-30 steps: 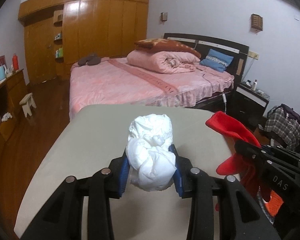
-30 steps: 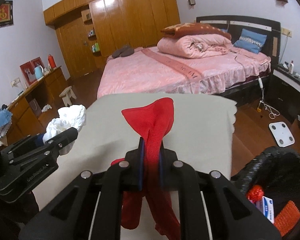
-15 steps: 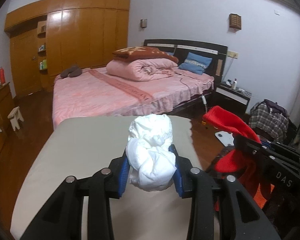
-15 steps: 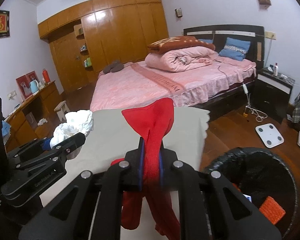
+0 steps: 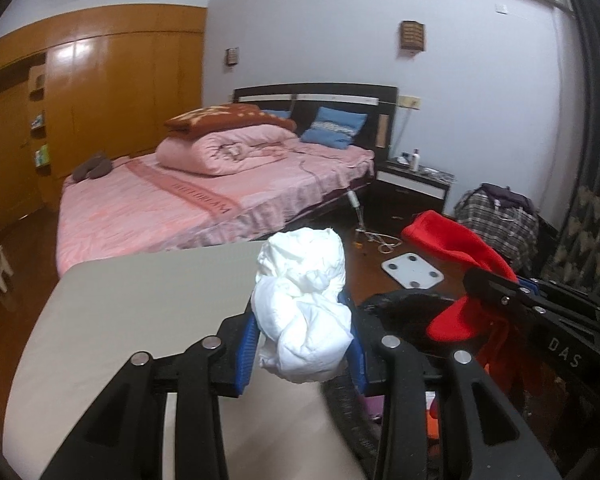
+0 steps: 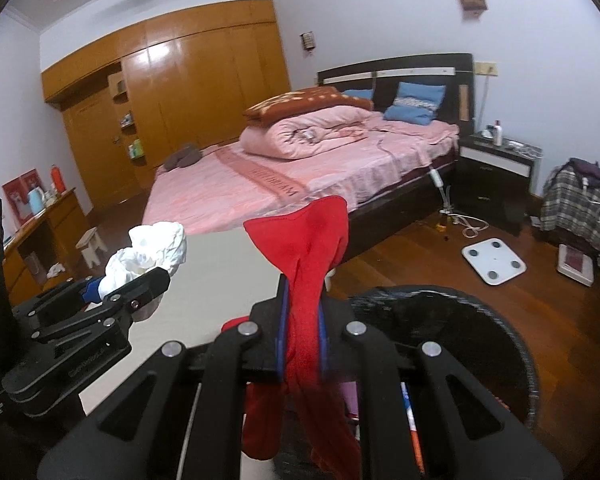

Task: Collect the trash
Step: 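Carry the white tissue and red gloves over the bin with both tools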

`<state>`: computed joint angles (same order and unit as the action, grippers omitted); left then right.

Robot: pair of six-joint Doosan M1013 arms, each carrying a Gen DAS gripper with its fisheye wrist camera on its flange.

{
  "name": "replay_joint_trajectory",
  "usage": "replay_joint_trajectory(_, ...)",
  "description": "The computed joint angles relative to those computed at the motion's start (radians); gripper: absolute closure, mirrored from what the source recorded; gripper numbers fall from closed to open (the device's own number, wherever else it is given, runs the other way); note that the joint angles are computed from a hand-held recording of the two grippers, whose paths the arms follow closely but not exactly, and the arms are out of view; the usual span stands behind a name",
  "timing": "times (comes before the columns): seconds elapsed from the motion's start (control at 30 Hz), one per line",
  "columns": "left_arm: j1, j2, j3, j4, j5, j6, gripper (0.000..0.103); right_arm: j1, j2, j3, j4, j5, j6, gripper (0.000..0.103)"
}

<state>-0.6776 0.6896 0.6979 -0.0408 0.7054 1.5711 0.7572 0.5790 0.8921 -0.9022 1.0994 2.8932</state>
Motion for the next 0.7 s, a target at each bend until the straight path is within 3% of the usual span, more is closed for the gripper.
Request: replay_joint_trajectory(0.7, -0.078, 0.069, -0.108, -0.125, 0.046, 0.147, 0.064, -0.007, -0.127, 0.232, -0.068, 0.084, 0.154, 0.092)
